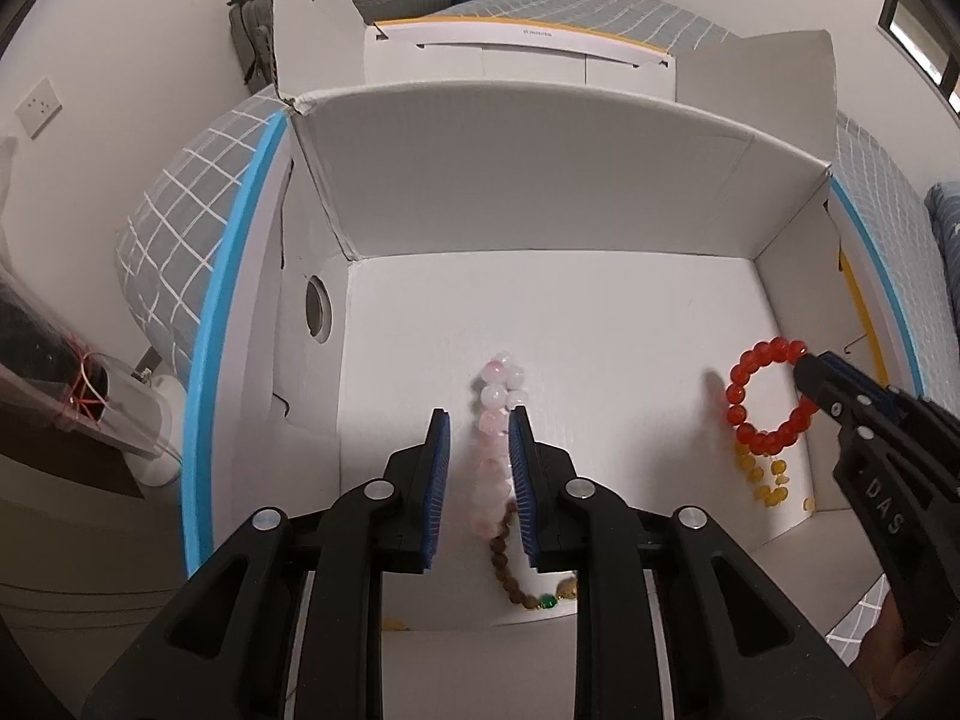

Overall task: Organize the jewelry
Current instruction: 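Open the left tool to drop the pink-white bracelet into the box, then open the right tool to drop the red bead bracelet into the box, then move both open tools from the box toward the remaining jewelry on the bed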

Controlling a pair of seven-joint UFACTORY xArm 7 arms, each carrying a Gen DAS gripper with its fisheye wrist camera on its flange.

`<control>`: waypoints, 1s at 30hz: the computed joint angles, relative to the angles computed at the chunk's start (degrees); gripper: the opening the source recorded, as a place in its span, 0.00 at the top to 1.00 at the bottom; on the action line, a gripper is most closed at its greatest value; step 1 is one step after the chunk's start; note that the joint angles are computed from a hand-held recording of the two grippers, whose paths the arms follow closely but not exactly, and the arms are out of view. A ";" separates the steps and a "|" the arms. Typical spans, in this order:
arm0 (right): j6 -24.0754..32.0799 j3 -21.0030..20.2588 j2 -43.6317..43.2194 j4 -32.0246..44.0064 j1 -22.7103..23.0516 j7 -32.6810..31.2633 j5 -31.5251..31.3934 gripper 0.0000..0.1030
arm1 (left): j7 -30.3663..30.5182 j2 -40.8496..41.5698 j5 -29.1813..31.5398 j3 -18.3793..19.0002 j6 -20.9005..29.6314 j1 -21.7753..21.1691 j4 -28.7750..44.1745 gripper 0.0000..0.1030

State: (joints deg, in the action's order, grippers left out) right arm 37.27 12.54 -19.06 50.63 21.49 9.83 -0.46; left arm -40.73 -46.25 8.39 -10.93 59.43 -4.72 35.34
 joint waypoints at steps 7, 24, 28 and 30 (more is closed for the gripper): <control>-1.47 -0.54 -2.32 -1.21 0.03 -0.80 0.55 0.57 | -0.85 -2.08 1.29 -1.11 0.77 0.32 0.47 0.43; -2.73 -1.03 -7.61 -2.95 -1.76 -0.67 -0.40 0.07 | -2.87 -6.68 4.57 -4.11 1.66 0.78 1.54 0.06; -2.74 -1.56 -9.09 -3.60 -2.10 -1.51 -0.14 0.07 | -2.87 -6.68 4.52 -4.67 1.99 0.36 2.13 0.05; -2.66 -1.90 -10.02 -4.02 -2.49 -1.80 0.06 0.07 | -3.30 -6.62 4.38 -5.05 2.01 0.23 2.41 0.06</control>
State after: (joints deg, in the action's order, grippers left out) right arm 34.61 10.64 -29.08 46.61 19.00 8.03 -0.40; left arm -44.03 -52.87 12.76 -15.98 61.44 -4.49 37.76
